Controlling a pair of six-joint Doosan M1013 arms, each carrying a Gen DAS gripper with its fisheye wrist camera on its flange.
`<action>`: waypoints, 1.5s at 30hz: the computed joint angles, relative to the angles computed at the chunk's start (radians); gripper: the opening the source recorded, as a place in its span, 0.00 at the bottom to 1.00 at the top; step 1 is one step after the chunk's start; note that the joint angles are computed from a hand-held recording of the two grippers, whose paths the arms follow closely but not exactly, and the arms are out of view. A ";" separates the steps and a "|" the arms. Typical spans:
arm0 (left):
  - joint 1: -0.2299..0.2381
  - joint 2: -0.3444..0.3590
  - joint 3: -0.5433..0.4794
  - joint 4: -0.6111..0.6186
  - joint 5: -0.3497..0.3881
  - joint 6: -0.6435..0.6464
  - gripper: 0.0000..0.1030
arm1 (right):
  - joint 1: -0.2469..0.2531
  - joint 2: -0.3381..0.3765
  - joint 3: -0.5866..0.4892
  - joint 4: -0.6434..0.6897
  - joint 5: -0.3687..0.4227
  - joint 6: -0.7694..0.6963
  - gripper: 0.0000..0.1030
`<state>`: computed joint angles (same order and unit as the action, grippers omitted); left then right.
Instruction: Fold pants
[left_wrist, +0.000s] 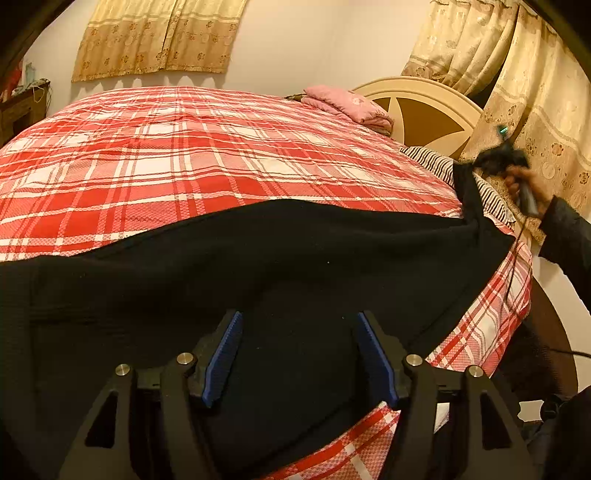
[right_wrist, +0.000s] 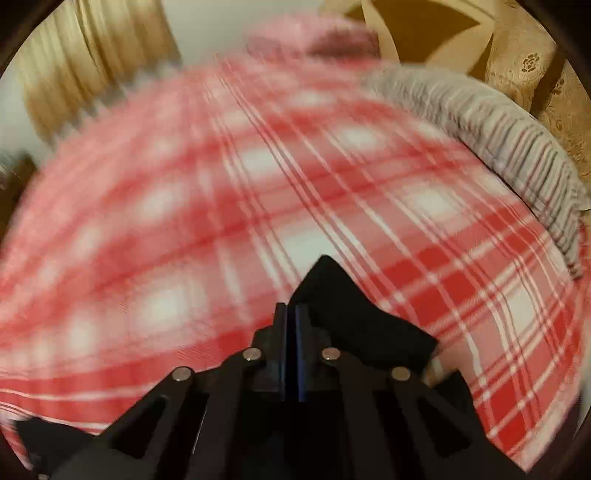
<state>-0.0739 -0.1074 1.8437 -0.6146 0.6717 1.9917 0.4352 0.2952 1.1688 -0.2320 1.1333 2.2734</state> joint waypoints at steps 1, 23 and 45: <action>-0.001 0.000 0.000 0.007 -0.002 -0.004 0.64 | -0.001 -0.036 0.032 0.011 -0.090 0.005 0.06; -0.040 0.000 -0.010 0.133 -0.018 -0.093 0.73 | -0.034 -0.145 0.226 0.035 -0.272 -0.022 0.73; -0.033 -0.003 0.005 0.069 -0.043 -0.052 0.75 | -0.012 -0.155 0.230 -0.082 -0.379 0.139 0.07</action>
